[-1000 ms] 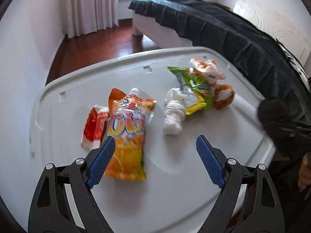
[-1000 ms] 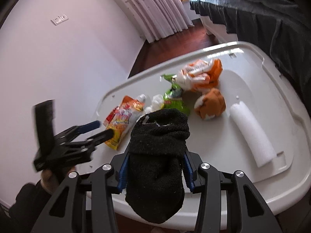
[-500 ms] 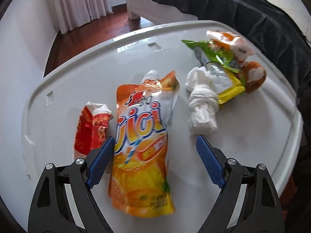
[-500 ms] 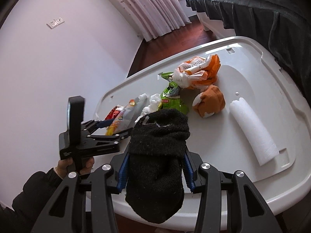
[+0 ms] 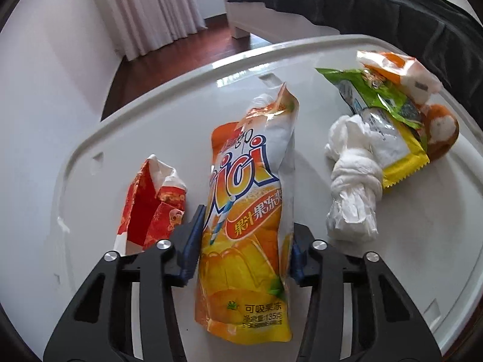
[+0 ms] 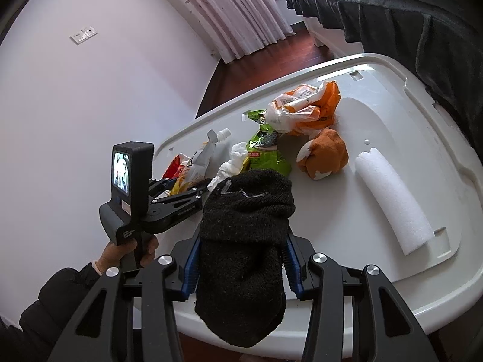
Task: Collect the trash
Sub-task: 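Drop the juice pouch into the bin with the left tool while the right tool drops the black sock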
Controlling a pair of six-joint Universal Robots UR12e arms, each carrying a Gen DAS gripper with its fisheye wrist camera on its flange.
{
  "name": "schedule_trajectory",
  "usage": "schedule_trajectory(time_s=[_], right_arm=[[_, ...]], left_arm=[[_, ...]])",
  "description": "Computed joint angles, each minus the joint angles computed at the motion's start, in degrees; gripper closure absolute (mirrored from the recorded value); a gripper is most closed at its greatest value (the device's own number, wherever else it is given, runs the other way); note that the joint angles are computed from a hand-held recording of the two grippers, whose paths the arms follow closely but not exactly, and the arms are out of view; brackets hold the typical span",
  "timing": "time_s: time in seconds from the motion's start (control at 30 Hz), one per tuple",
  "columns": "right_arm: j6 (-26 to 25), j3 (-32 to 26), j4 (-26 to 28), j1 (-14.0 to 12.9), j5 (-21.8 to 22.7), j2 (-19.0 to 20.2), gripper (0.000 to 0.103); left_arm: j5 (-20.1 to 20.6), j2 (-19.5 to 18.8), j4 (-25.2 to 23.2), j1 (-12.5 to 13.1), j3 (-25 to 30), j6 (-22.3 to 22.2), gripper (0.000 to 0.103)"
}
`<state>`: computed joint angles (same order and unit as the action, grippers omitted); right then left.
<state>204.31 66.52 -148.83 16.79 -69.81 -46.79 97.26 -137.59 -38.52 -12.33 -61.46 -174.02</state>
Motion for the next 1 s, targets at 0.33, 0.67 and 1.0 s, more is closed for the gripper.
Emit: schedule_trajectory(time_s=[0.33, 0.67, 1.0], right_arm=[[-0.22, 0.78, -1.39, -0.03, -0.23, -0.51, 0.057], [-5.74, 2.31, -5.41, 1.49, -6.71, -1.86, 0.057], [-16.43, 12.97, -11.78, 3.99, -16.43, -7.34, 0.057]], left_arm=[[2.79, 5.52, 6.05, -1.24, -7.73, -6.64, 0.065], [6.79, 15.69, 5.80, -3.86, -19.68, -20.60, 0.065], [9.79, 22.54, 9.40, -7.58, -31.02, -29.52, 0.065]])
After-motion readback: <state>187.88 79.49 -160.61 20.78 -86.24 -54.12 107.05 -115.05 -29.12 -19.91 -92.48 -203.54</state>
